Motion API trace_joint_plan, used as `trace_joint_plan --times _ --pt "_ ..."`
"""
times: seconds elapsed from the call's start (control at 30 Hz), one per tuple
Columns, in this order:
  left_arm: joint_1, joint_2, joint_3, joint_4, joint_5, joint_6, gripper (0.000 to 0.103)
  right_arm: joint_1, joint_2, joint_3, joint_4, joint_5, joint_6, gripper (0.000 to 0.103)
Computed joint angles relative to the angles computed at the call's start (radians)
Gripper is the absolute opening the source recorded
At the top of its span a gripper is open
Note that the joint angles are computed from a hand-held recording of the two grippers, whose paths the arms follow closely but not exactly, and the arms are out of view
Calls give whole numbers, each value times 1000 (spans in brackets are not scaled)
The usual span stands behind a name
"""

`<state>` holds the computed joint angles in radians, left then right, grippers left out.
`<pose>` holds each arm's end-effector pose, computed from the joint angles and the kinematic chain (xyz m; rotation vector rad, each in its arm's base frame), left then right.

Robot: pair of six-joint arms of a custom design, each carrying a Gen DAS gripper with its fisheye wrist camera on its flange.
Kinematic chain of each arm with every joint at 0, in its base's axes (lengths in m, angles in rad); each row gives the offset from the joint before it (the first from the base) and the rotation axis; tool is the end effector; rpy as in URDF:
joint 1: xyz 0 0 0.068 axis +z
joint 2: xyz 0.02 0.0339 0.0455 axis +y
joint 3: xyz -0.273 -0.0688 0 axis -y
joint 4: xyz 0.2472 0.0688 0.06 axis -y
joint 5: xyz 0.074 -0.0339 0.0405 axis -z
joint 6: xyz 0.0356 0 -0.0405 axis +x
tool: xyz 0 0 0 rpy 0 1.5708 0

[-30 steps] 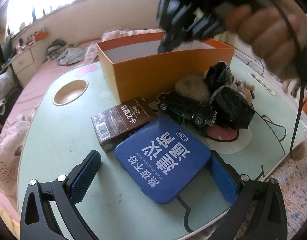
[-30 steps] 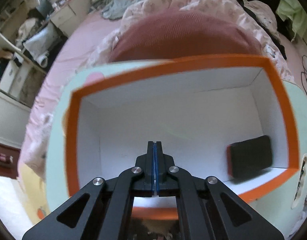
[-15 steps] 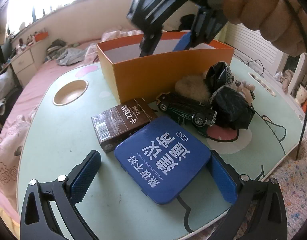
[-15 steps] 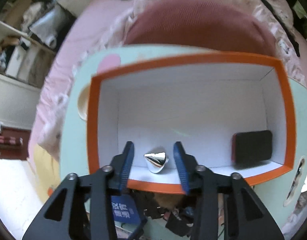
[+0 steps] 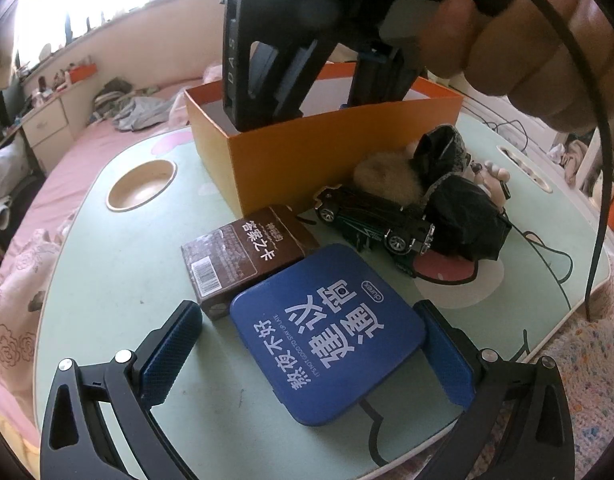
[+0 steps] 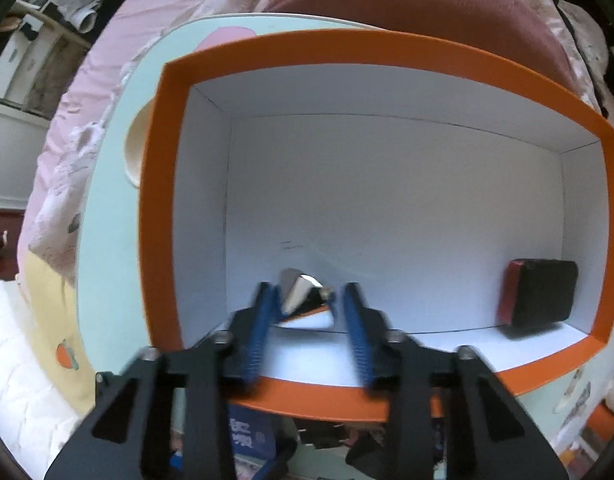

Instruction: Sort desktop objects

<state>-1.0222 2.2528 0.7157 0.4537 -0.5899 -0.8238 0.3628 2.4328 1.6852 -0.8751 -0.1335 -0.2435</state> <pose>0.1780 -0.2532 -0.0111 0.0570 2.3950 -0.0357 0.4131 0.1619 0.0580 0.9130 -2.9368 -0.2005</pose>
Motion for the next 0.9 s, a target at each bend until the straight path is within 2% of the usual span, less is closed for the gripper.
trace_joint_plan --times 0.13,0.3,0.37,0.5,0.6,0.67,0.7,0.77,0.9 --pt "2 3 2 3 0 4 103 -6 -26 6 -4 -11 -14 32" --pt "-23 5 15 -21 -12 -21 103 2 -94 -50 79 53 4 32" --pt "-24 5 14 -21 -13 -23 103 -14 -144 -73 102 28 11 32" --pt "-25 6 15 -22 -13 -24 103 -100 -340 -212 212 -73 -2 32" --pt "-33 8 13 -22 -19 -32 103 -260 -447 -293 266 -205 -95 32" --pt "-30 10 18 -22 -21 -31 103 -350 -528 -396 311 -280 -158 32" --pt "-26 11 20 -22 -20 -27 103 -395 -549 -451 329 -309 -201 32" --pt "-21 11 25 -25 -19 -23 103 -434 -536 -468 308 -344 -263 32" --pt "-19 16 29 -20 -18 -20 103 -387 -517 -610 455 -326 -261 33"
